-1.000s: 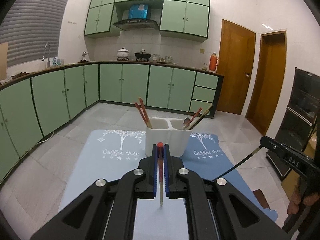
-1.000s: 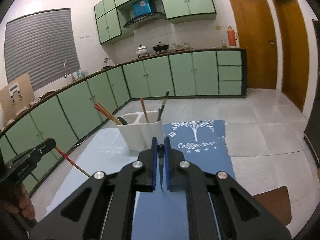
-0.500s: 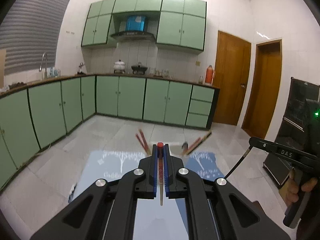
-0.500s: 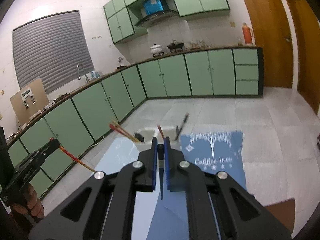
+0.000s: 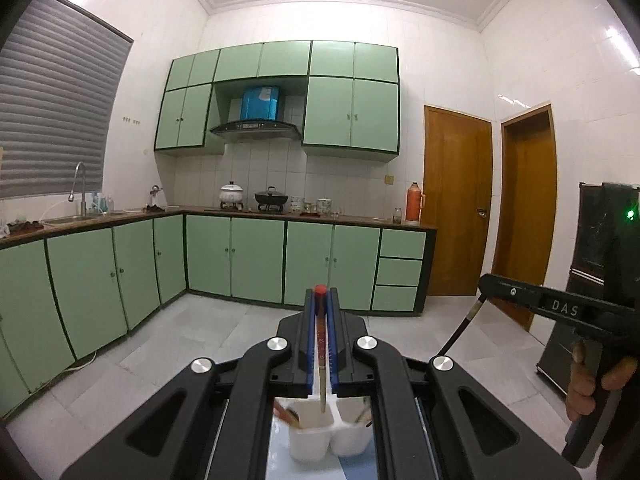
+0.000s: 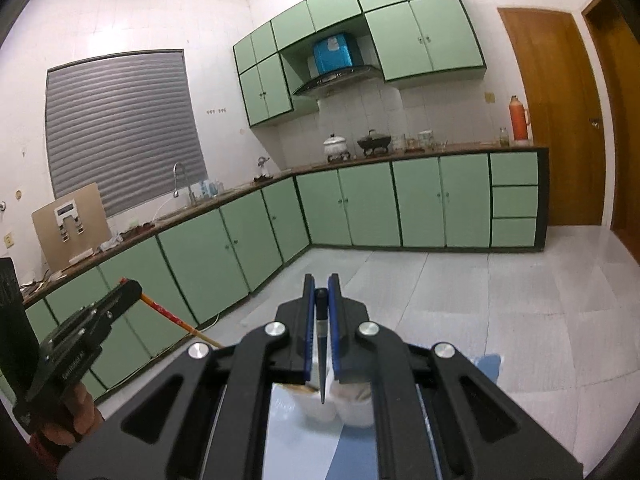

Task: Organize utensils
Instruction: 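Lift both held chopsticks and carry them above the white holder, then lower the chopsticks into the holder and open both tools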

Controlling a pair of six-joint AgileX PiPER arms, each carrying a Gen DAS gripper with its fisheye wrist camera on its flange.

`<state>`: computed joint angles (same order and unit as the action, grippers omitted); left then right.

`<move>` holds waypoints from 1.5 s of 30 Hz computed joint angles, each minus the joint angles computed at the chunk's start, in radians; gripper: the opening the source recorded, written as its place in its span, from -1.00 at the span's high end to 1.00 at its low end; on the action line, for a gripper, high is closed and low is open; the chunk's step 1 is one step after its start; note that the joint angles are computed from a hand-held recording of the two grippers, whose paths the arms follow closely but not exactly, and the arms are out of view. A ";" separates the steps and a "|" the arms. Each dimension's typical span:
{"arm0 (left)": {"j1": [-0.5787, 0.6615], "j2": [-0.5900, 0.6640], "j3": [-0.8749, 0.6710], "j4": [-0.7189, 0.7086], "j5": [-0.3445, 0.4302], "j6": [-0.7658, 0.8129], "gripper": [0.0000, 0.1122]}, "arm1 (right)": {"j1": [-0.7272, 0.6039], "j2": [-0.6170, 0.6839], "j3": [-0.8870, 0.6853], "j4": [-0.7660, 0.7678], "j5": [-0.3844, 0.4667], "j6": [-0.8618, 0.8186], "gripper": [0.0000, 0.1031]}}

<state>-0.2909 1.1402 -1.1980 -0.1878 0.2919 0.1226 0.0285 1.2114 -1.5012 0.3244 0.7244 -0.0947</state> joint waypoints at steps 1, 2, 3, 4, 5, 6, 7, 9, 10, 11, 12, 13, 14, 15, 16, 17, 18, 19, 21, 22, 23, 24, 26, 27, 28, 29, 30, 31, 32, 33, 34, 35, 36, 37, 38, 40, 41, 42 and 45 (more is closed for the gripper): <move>-0.001 0.022 -0.018 0.008 -0.004 -0.005 0.90 | -0.008 0.026 -0.024 0.005 -0.003 -0.009 0.89; -0.005 0.062 -0.046 0.031 -0.010 -0.023 0.90 | -0.013 0.055 -0.050 0.002 -0.003 -0.013 0.89; -0.004 0.088 -0.064 0.023 -0.010 -0.015 0.90 | -0.016 0.082 -0.071 -0.006 -0.004 -0.011 0.89; -0.003 0.123 -0.084 0.021 -0.011 -0.016 0.90 | -0.018 0.103 -0.082 -0.011 -0.008 -0.013 0.89; -0.001 0.142 -0.092 0.020 -0.012 -0.014 0.90 | -0.017 0.133 -0.096 -0.031 -0.013 -0.007 0.89; -0.001 0.165 -0.100 0.026 -0.017 -0.019 0.90 | -0.015 0.146 -0.093 -0.043 -0.022 -0.004 0.89; 0.003 0.186 -0.106 0.007 -0.019 -0.001 0.90 | -0.016 0.174 -0.101 -0.051 -0.022 -0.005 0.89; 0.005 0.234 -0.117 -0.004 -0.022 0.007 0.90 | -0.012 0.212 -0.100 -0.059 -0.029 -0.002 0.89; 0.005 0.254 -0.116 0.003 -0.028 0.000 0.90 | -0.012 0.225 -0.099 -0.058 -0.031 -0.004 0.89; 0.010 0.270 -0.119 -0.017 -0.028 0.019 0.90 | -0.013 0.241 -0.094 -0.057 -0.036 -0.005 0.89; 0.009 0.286 -0.119 -0.017 -0.031 0.016 0.90 | -0.011 0.255 -0.091 -0.056 -0.040 -0.004 0.89; 0.008 0.296 -0.118 -0.012 -0.034 0.010 0.90 | -0.015 0.272 -0.086 -0.043 -0.044 -0.013 0.89; 0.006 0.315 -0.118 0.001 -0.038 -0.002 0.90 | -0.012 0.278 -0.071 -0.040 -0.054 -0.015 0.89; 0.005 0.330 -0.121 0.009 -0.042 -0.008 0.90 | -0.005 0.287 -0.067 -0.048 -0.059 -0.007 0.89; 0.005 0.344 -0.124 0.019 -0.043 -0.016 0.90 | 0.000 0.298 -0.063 -0.052 -0.064 -0.004 0.89; 0.004 0.362 -0.130 0.027 -0.042 -0.022 0.90 | 0.003 0.309 -0.058 -0.047 -0.068 -0.008 0.89; 0.004 0.377 -0.134 0.041 -0.041 -0.033 0.90 | 0.006 0.315 -0.053 -0.045 -0.071 -0.010 0.89; 0.002 0.389 -0.136 0.058 -0.043 -0.049 0.90 | 0.013 0.318 -0.048 -0.051 -0.075 -0.003 0.89; 0.002 0.409 -0.142 0.065 -0.041 -0.052 0.90 | 0.020 0.333 -0.039 -0.055 -0.081 -0.003 0.88; 0.001 0.416 -0.144 0.072 -0.042 -0.058 0.90 | 0.023 0.340 -0.038 -0.057 -0.082 -0.002 0.88; -0.002 0.426 -0.145 0.088 -0.041 -0.070 0.90 | 0.028 0.348 -0.032 -0.062 -0.085 0.002 0.88; 0.000 0.436 -0.149 0.088 -0.038 -0.066 0.90 | 0.033 0.355 -0.031 -0.067 -0.084 0.005 0.88; -0.003 0.457 -0.155 0.104 -0.034 -0.075 0.90 | 0.042 0.371 -0.029 -0.080 -0.084 0.014 0.88; -0.006 0.467 -0.158 0.120 -0.032 -0.087 0.90 | 0.048 0.379 -0.024 -0.087 -0.084 0.017 0.88; -0.008 0.476 -0.161 0.132 -0.029 -0.094 0.90 | 0.053 0.389 -0.030 -0.089 -0.079 0.017 0.88; -0.009 0.487 -0.163 0.136 -0.023 -0.094 0.90 | 0.059 0.401 -0.033 -0.081 -0.066 -0.002 0.86; -0.011 0.495 -0.166 0.146 -0.017 -0.103 0.90 | 0.064 0.407 -0.033 -0.084 -0.057 -0.008 0.79; -0.011 0.502 -0.166 0.151 -0.010 -0.108 0.90 | 0.073 0.409 -0.026 -0.099 -0.059 -0.004 0.75; -0.010 0.508 -0.172 0.145 0.001 -0.104 0.90 | 0.080 0.397 -0.010 -0.110 -0.062 0.004 0.62; -0.007 0.506 -0.169 0.130 0.004 -0.095 0.89 | 0.082 0.386 0.006 -0.110 -0.070 0.008 0.52; -0.003 0.499 -0.162 0.112 0.001 -0.083 0.88 | 0.073 0.370 0.020 -0.097 -0.077 0.004 0.48; 0.002 0.485 -0.148 0.098 -0.007 -0.071 0.81 | 0.070 0.355 0.034 -0.091 -0.088 0.008 0.47; 0.006 0.468 -0.135 0.091 -0.016 -0.063 0.70 | 0.064 0.342 0.040 -0.087 -0.094 0.011 0.46; 0.010 0.459 -0.131 0.085 -0.020 -0.056 0.65 | 0.058 0.326 0.049 -0.086 -0.103 0.016 0.44; 0.014 0.441 -0.119 0.084 -0.028 -0.056 0.59 | 0.053 0.306 0.058 -0.099 -0.113 0.031 0.37; 0.021 0.405 -0.101 0.081 -0.037 -0.058 0.55 | 0.039 0.262 0.083 -0.117 -0.127 0.046 0.24; 0.024 0.391 -0.096 0.084 -0.038 -0.062 0.50 | 0.036 0.238 0.096 -0.133 -0.134 0.060 0.17; 0.027 0.371 -0.085 0.096 -0.041 -0.078 0.42 | 0.033 0.213 0.110 -0.154 -0.140 0.078 0.08; 0.037 0.312 -0.055 0.125 -0.044 -0.121 0.22 | 0.035 0.145 0.153 -0.262 -0.154 0.162 -0.21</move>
